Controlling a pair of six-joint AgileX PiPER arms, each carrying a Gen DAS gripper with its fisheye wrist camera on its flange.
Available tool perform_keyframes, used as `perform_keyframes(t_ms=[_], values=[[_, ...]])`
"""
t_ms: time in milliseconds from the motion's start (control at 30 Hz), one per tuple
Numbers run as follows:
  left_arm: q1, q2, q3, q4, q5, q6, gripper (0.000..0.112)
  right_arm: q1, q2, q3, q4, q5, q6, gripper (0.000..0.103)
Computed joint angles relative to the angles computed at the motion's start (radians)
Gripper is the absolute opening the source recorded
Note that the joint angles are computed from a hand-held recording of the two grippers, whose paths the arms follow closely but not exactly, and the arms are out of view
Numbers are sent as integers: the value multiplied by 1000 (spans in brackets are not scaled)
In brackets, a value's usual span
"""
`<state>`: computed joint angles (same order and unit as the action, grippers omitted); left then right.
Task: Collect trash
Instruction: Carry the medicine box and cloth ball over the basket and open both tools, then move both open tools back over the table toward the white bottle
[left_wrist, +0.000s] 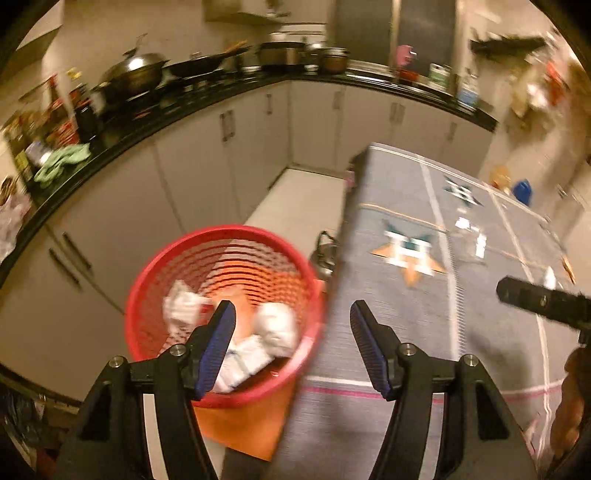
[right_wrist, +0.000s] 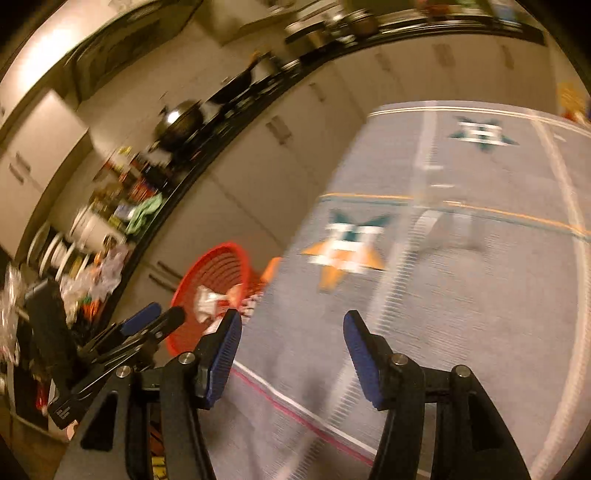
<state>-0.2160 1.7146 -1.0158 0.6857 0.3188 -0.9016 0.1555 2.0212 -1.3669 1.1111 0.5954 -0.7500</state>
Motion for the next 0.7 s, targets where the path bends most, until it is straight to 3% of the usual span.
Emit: perform_keyframes(t_ms=[200, 367, 500, 700], values=[[-196, 46, -80, 104, 100, -105, 65, -217, -168, 252, 189, 13, -226, 62], [-299, 163, -248, 98, 195, -94, 66, -365, -237, 344, 189, -4, -257, 62], [-329, 288, -432, 55, 260, -39, 66, -502, -236, 370, 212, 71, -285, 63], [-320, 547, -814, -135, 385, 222, 66, -591, -220, 376, 229, 125, -324, 63]])
